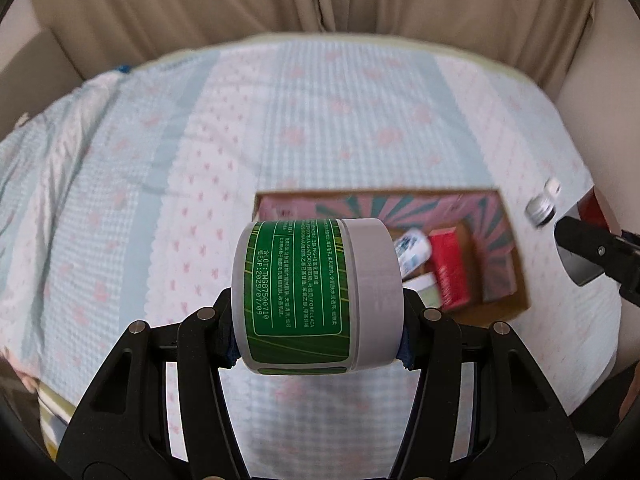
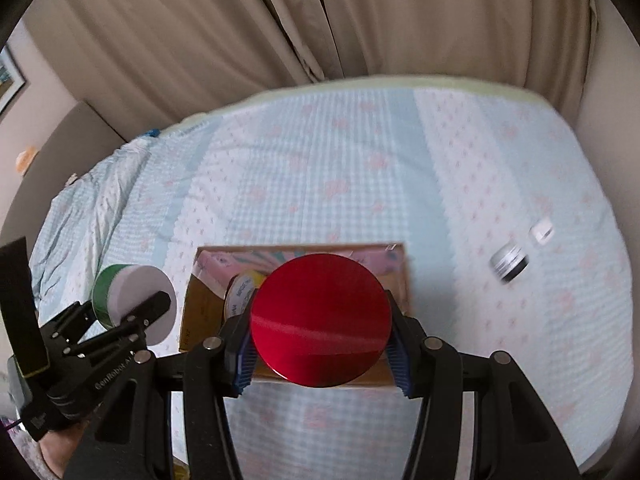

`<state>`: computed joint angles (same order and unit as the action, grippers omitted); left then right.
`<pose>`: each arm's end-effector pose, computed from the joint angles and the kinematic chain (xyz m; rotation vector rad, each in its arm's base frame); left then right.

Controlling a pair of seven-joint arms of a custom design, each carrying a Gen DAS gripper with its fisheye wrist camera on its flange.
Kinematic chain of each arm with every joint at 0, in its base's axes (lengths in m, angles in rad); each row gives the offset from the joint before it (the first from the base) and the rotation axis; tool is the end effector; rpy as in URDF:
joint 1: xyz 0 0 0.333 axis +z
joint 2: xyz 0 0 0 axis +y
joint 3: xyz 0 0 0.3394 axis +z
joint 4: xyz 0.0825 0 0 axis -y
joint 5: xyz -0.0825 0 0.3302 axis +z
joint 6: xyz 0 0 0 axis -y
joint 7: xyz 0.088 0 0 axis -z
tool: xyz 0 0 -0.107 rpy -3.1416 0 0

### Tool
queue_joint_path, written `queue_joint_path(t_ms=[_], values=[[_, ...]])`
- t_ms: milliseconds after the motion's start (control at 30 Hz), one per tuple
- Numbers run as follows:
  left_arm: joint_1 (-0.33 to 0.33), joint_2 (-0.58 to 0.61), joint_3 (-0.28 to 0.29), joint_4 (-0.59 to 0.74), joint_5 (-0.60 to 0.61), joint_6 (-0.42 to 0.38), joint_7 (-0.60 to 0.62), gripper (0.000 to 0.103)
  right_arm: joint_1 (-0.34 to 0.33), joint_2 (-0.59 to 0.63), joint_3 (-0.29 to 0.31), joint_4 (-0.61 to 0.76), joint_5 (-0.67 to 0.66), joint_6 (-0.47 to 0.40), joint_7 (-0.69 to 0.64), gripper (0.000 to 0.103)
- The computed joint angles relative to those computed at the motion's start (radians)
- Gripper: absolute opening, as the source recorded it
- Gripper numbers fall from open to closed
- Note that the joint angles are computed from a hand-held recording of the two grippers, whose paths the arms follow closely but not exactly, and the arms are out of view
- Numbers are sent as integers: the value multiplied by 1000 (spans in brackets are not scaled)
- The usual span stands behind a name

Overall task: Organize rigid objects
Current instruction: 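Carry the green jar and red-lidded jar with both tools toward the cardboard box, then lower both jars into the cardboard box and open both tools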

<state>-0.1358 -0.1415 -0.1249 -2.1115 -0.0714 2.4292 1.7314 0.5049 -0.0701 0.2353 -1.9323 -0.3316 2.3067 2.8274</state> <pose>0.4789 -0.1317 0.5708 -1.5788 2.3332 -0.5264 0.3891 0.3521 0.6029 -1.5167 2.1559 -0.2802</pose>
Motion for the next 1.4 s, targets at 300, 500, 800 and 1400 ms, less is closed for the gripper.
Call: queue_joint_path(t_ms=[300,500,800,1400], values=[[23,125,-13,-15,5,12,39,52,38,123,-34,13,70,-44,-20,50],[35,183,-31,15,65,-19,-2,52,38,152,-66,-38,134,-38,-62,50],[39,246,-49,95,104,-90,-41,75,26,199,-95,-40,223,-28,-142,50],[37,164,-48,80,53,-67,0,103,38,185,-101,-35,211,41,-173,103]])
